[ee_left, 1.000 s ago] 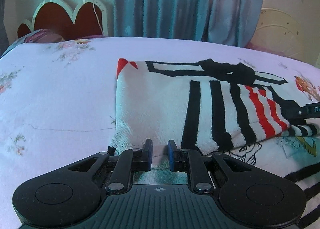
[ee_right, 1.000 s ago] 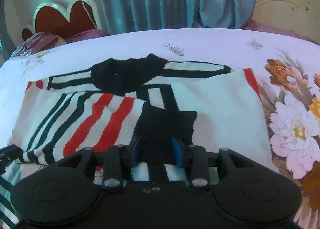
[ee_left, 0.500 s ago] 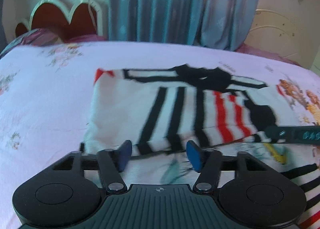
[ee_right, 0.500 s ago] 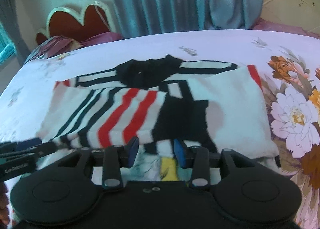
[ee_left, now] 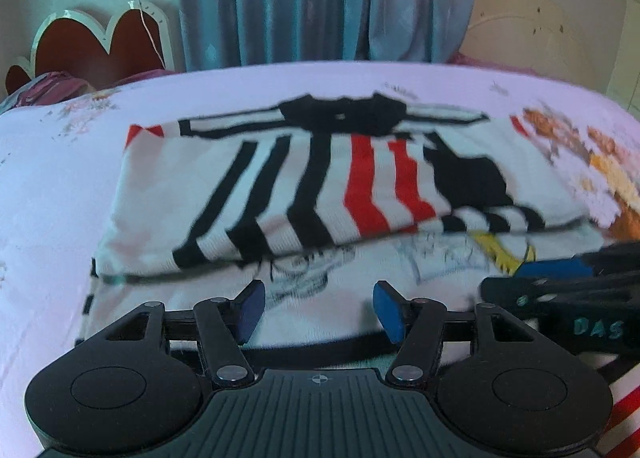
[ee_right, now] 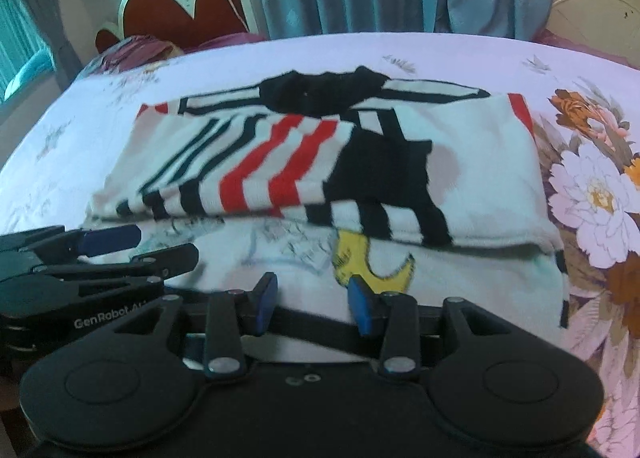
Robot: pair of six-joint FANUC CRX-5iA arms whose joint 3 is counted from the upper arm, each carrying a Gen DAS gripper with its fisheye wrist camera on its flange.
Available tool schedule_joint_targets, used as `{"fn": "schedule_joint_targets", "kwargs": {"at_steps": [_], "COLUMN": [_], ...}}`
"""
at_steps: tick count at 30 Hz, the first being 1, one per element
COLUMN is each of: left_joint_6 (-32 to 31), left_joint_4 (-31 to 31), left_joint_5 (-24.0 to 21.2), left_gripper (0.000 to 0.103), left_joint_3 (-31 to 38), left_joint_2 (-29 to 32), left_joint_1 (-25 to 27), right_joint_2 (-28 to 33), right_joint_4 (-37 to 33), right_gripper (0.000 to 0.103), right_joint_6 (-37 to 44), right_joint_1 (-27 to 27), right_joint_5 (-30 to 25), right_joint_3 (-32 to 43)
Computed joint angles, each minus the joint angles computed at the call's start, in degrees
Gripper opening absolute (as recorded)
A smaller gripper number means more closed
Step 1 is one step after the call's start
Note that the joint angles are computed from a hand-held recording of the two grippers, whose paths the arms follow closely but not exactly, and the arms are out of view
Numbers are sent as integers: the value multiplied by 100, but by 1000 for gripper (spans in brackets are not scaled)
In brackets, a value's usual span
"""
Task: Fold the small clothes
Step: 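Open both grippers and pull back from the folded sweater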
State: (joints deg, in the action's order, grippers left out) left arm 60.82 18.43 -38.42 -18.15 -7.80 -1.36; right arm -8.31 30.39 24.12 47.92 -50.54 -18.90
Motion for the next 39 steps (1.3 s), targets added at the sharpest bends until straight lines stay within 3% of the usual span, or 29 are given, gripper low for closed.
{"fn": "schedule_joint_targets", "kwargs": {"at_steps": [4,6,10,15,21,25,27,33,36,39], "left_joint_6": [-120,-155,72,607,-415,-775,-1321,-2526,-2746,-2807], "left_joint_4": [-191,-224,-427,-756,216,142,513,1302,1432,1464], "left_joint_5": [186,198,113,-400,-659,-756,-696,-1250,-1530,-1739], "left_gripper": [60,67,72,72,72,72,72,72,72,72], "left_joint_3": [-306,-433,-612,-456,-881,-1021,-1365,-1885,-1973,-1996], "left_joint_2": [-209,-352,-650,-840,-1298,-1335,-1555,-2077,-2248,-2366], "left_joint_1": [101,237,553,706,682,617,910,1955,2283,2461], "right_joint_2": [-199,-373,-728,-869,-853,-635,-592,-846,-870,-929], "right_joint_4": [12,83,330,348,-14,98,272,683,712,808], "right_gripper": [38,38,36,40,38,38,38,40,40,41], "right_joint_6": [119,139,137,106,66,9,-105,-892,-1306,-1803], "right_joint_1": [-20,-44,-60,-13,386,871,1107,1675,1960,2268], "right_joint_5": [-168,-254,-391,-521,-72,-191,-426,-1502,-2116,-2292], "right_joint_3": [-236,-430,-834,-864,-641,-571,-619,-916,-891,-882]}}
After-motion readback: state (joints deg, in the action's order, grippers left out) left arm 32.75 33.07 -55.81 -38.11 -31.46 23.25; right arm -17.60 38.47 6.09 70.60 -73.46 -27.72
